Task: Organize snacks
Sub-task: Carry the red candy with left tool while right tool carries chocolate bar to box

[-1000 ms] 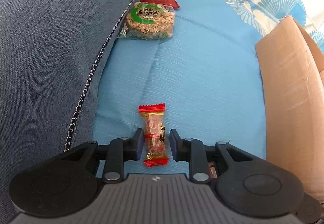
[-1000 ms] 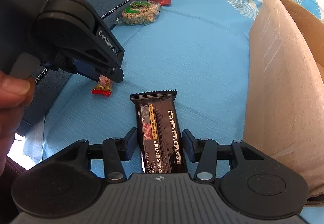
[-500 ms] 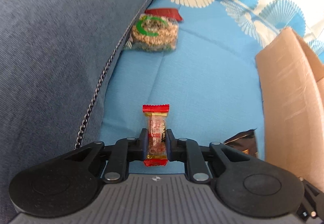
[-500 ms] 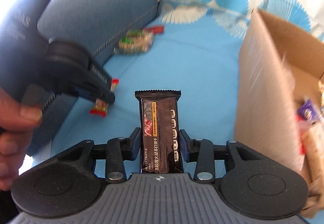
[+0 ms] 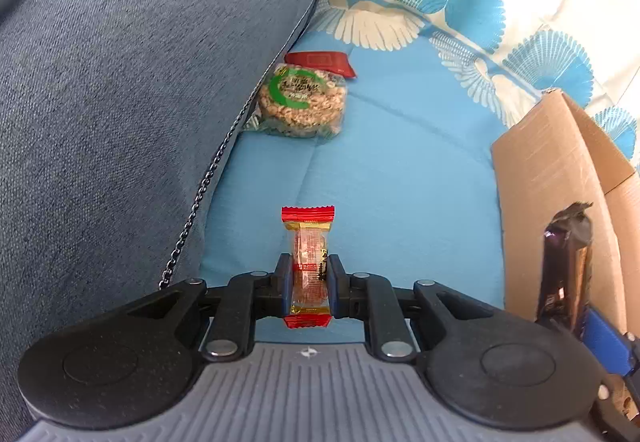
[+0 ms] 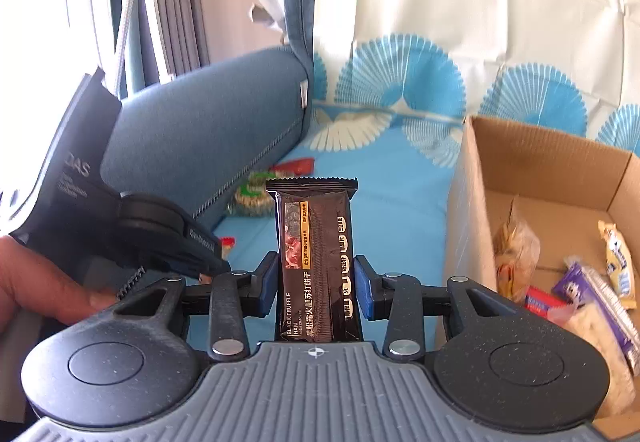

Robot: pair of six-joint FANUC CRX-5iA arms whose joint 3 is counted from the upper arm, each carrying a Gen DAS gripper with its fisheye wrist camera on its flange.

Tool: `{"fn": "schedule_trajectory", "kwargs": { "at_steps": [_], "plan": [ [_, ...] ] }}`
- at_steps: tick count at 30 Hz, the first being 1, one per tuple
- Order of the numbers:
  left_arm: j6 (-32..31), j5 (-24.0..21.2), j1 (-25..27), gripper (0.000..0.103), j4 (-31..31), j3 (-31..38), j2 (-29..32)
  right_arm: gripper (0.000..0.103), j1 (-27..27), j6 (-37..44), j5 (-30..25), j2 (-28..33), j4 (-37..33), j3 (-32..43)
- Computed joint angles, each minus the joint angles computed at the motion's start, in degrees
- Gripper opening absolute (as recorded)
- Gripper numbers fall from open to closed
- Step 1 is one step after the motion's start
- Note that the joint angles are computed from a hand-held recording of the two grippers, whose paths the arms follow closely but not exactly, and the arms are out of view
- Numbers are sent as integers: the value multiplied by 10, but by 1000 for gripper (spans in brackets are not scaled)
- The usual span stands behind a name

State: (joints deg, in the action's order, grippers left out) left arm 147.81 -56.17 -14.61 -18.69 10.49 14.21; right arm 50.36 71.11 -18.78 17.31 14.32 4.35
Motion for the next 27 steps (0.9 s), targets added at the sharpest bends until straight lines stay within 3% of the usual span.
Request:
{"fn": "schedule_trajectory", "kwargs": {
  "at_steps": [14, 17, 27],
  "plan": [
    [59, 49, -28, 19, -78, 3, -16, 41, -14, 31, 67, -31, -29, -25],
    [73, 59, -36, 19, -99, 5, -19, 41, -18, -6, 89, -37, 4, -43],
    [125, 93, -64, 19, -168, 16, -25, 41, -38, -19, 130, -45, 13, -53]
  ]
}}
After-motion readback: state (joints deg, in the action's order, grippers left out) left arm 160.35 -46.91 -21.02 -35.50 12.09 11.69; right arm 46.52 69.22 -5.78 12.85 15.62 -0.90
